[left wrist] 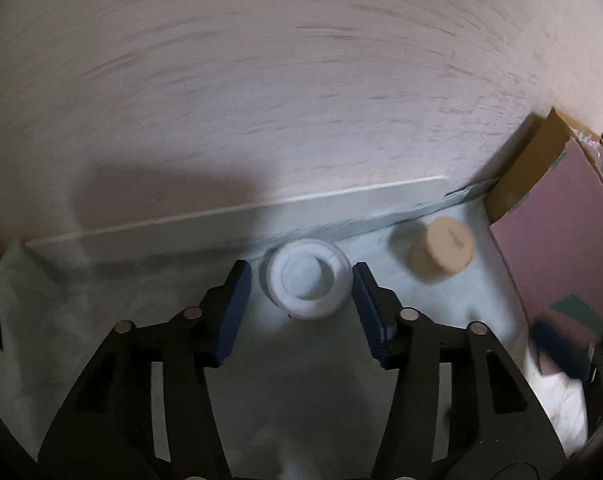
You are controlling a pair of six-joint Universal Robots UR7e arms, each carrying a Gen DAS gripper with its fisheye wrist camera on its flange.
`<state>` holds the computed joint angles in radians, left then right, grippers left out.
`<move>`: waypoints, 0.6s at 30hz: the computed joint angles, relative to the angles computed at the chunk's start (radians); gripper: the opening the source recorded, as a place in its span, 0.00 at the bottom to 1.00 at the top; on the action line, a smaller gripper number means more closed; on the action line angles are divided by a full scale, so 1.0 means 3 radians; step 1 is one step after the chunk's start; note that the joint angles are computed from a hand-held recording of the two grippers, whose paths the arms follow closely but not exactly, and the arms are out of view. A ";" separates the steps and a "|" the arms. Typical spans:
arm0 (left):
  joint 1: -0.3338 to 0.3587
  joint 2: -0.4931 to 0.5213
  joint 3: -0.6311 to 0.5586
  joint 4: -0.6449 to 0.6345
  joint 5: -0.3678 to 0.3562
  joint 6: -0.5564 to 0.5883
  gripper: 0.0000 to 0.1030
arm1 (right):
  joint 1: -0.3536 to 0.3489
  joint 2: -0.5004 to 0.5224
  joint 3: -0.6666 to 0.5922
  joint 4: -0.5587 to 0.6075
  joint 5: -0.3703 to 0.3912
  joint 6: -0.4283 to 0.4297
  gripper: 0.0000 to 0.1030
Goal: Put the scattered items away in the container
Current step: 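Grasp the white tape roll with the left tool while the right grasps the beige jar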
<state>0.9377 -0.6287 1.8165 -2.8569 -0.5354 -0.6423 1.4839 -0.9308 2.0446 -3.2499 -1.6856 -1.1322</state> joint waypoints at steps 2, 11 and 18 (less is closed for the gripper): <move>-0.0012 -0.0063 0.0130 -0.0069 0.0017 -0.0102 0.42 | 0.0043 0.0060 -0.0040 -0.0081 -0.0004 0.0029 0.57; 0.0005 -0.0150 0.0371 -0.0509 -0.0102 -0.0202 0.36 | 0.0229 0.0493 -0.0494 -0.0063 -0.0317 0.0435 0.56; -0.0003 -0.0024 0.0207 -0.0351 -0.0034 -0.0191 0.37 | 0.0268 0.0545 -0.0669 0.0114 -0.0303 0.0537 0.54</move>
